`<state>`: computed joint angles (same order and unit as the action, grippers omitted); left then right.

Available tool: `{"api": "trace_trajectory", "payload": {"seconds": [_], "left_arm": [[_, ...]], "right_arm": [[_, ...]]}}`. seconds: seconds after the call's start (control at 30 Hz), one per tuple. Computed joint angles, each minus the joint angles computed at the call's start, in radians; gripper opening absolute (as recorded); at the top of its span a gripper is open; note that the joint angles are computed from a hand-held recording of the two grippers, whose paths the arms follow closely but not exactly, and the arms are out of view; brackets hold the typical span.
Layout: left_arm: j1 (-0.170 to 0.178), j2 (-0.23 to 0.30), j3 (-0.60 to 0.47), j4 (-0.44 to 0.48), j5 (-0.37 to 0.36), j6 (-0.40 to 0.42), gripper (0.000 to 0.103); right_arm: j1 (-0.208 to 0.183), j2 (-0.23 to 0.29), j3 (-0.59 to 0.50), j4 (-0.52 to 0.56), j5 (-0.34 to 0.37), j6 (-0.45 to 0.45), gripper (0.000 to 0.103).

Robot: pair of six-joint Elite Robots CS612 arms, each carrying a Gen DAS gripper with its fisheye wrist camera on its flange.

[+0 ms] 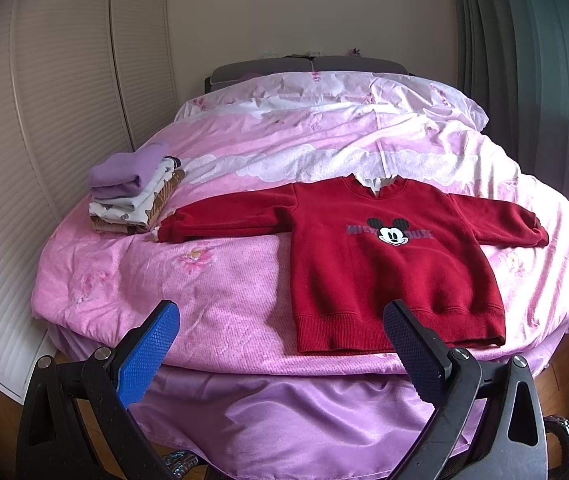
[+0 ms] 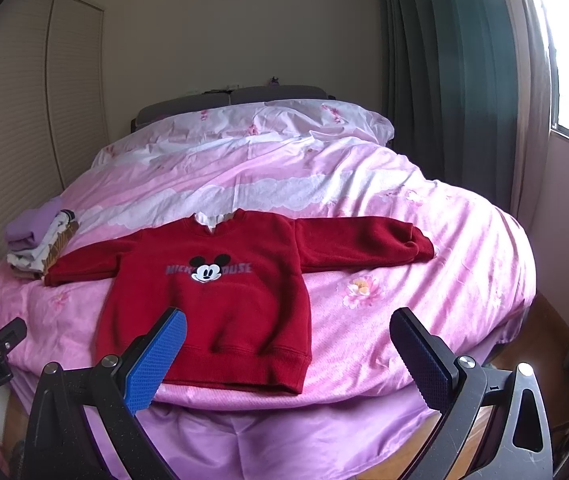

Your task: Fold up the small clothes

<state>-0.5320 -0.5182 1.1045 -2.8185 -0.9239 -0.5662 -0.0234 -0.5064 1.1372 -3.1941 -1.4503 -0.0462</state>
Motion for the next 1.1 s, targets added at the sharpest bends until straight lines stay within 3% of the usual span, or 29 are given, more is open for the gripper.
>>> {"api": "trace_trajectory", "payload": {"seconds": [0.73, 1.1], "left_arm": [[0.002, -0.004, 0.005, -0.003, 0.000, 0.006, 0.103], [0.007, 0.062, -0.126, 0.062, -0.002, 0.033, 0.103]], "right_arm": [[-0.002, 0.004, -0.003, 0.004, 0.003, 0.005, 0.103], [-0.007, 0.039, -0.065, 0.052, -0.005, 0.009, 0.103]]}}
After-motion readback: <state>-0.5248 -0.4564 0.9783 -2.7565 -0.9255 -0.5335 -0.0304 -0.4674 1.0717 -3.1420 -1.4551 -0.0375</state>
